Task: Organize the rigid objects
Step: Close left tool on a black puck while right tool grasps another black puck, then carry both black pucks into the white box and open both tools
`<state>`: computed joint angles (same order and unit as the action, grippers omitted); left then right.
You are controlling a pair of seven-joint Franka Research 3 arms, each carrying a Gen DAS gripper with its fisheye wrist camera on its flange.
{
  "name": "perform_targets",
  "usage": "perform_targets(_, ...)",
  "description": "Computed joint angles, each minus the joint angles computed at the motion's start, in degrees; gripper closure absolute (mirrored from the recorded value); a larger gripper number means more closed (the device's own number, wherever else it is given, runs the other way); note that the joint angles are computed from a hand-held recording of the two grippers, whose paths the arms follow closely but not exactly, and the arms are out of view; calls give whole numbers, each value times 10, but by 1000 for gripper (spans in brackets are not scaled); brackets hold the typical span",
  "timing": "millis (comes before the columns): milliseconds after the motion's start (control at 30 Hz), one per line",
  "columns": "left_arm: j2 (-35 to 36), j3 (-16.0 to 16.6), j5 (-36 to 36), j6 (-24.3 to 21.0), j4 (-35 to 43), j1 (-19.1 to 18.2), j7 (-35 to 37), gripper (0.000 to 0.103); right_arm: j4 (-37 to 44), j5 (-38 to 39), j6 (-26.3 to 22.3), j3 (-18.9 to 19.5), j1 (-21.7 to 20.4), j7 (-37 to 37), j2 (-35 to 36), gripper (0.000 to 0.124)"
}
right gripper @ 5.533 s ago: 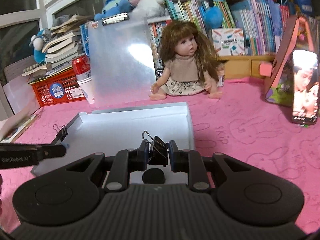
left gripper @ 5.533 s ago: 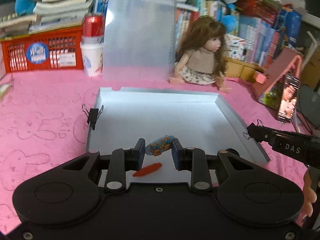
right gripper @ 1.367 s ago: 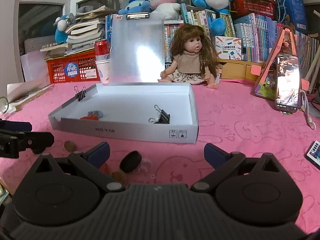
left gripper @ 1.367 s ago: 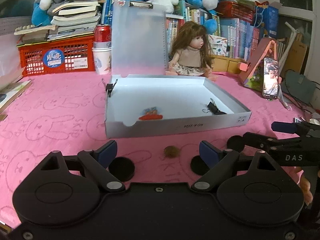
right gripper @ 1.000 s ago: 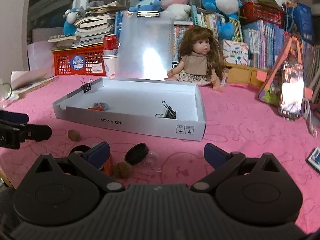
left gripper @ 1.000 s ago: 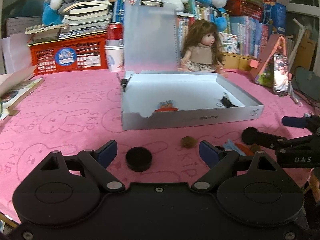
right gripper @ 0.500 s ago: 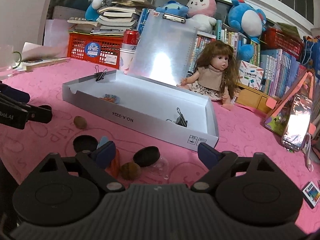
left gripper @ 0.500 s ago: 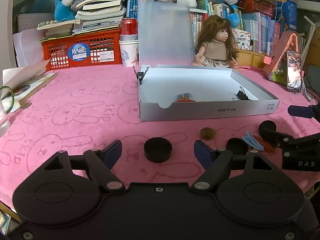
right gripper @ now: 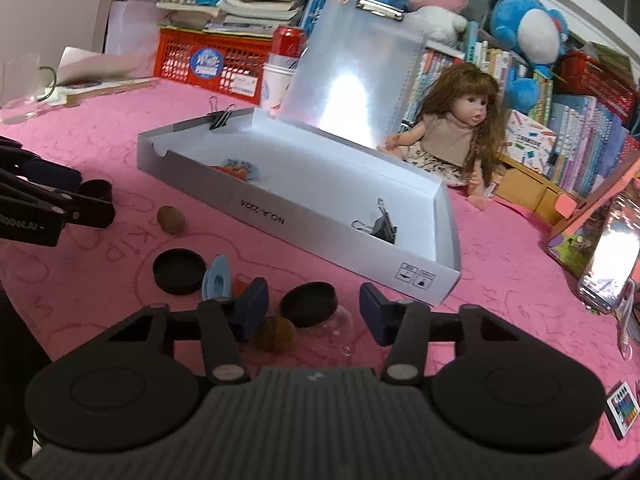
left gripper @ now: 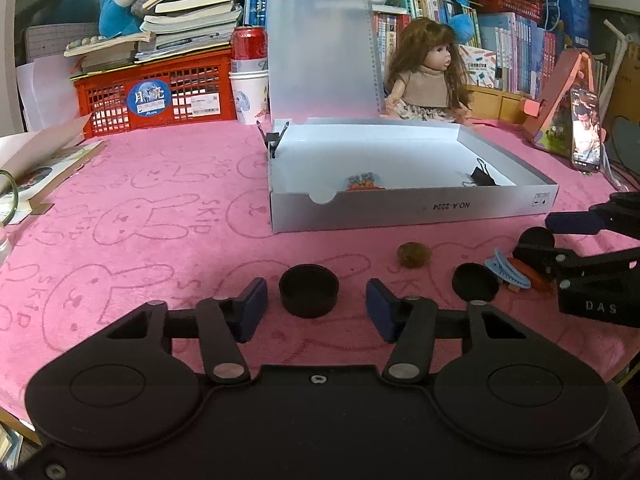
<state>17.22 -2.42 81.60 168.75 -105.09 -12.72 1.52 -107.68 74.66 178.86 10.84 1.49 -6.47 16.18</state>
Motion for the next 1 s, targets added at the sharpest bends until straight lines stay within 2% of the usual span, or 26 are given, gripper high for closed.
perform_targets(67, 1, 2, 12, -5, 3, -3, -8, 59, -5, -55, -11, -19, 14, 53, -1, 73)
perform_targets(133, 3, 1, 17, -10, 5, -4, -11, 62, -8, -103, -24, -31, 21, 105, -2, 87)
perform_targets(233, 3, 0, 28, -16, 6, -4, -17, 72, -8, -149, -29, -32, 17, 157, 0, 87)
perform_targets(433, 3, -3, 23, -14, 7, 1, -15, 72, -7, -156, -37, -13, -9, 188, -3, 87)
perform_targets(667, 3, -2, 10, 0, 12, 4, -11, 72, 5, -158, -48, -19, -15, 235, 0, 87)
perform_targets(1000, 10, 6, -63, 24, 38, 1, 41, 72, 32, -148, -69, -24, -22, 289, 6, 87)
